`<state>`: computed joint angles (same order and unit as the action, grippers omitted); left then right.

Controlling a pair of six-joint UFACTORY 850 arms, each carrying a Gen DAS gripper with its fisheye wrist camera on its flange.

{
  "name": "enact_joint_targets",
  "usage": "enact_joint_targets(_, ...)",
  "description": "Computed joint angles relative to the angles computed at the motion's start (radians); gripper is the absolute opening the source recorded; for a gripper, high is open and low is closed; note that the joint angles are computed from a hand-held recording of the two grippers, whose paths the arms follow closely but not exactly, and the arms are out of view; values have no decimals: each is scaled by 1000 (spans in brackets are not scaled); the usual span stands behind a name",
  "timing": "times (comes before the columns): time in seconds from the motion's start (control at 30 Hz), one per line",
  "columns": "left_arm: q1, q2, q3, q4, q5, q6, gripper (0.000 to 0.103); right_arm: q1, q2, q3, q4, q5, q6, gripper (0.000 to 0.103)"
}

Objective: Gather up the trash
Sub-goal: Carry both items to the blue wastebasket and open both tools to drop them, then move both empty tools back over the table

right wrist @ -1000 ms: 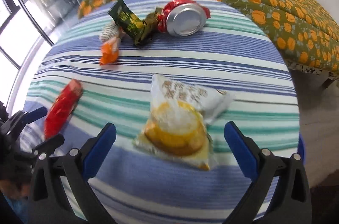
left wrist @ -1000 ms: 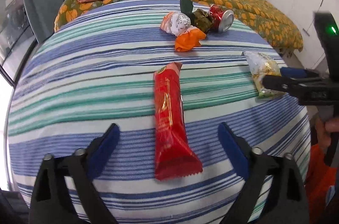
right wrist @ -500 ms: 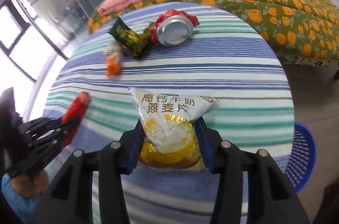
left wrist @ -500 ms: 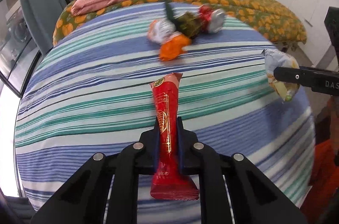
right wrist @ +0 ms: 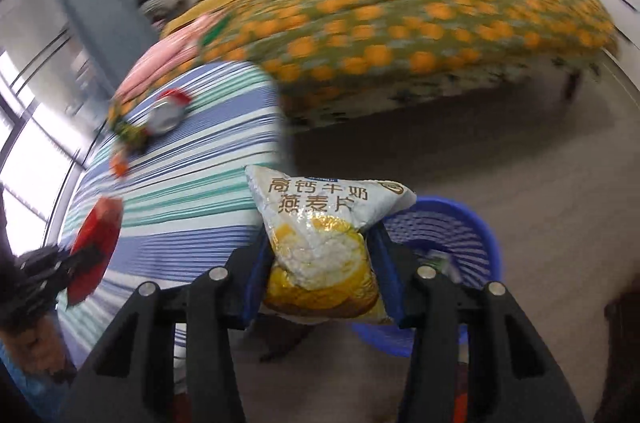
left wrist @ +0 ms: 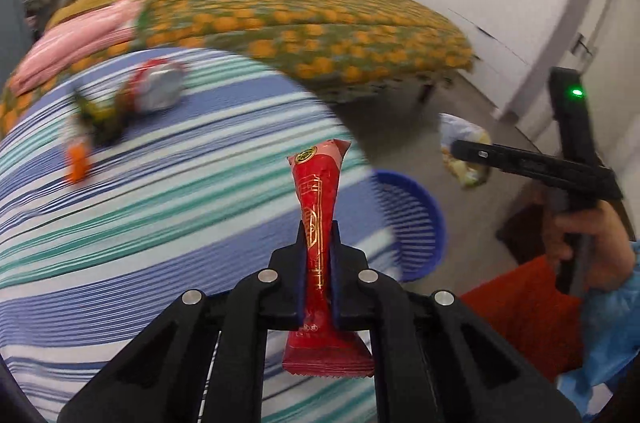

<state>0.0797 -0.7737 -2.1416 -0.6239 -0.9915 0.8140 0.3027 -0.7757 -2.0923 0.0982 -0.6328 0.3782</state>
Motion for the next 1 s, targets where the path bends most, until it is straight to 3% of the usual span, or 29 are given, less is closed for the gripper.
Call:
enact_joint_targets(0.2, -120, -11, 13, 4, -7, -50, 7, -64, 65, 164, 0, 87, 16, 46)
enact_joint_targets(0.4, -221, -122, -94, 100, -18, -198, 7, -104, 81, 265, 59, 146, 7, 46)
enact_joint_targets(0.7, -283, -282, -256, 207, -25, -327, 8, -145, 68, 282, 216, 169, -96, 47)
enact_joint_targets(0.77, -290, -317, -295, 214, -16, -346, 17, -153, 56, 275, 255, 166, -115, 50)
enact_joint_targets(0.8, -295, -341, -323, 233, -9, -375, 43, -156, 49, 269, 265, 161, -116, 60)
enact_joint_targets(0.83, -297, -335, -309, 245, 8, -392, 66, -162, 48, 275, 313, 172, -144, 78)
enact_joint_targets(1.0, -288, -255, -198, 198, 86, -361, 79, -162, 83, 318, 252, 232, -81, 80)
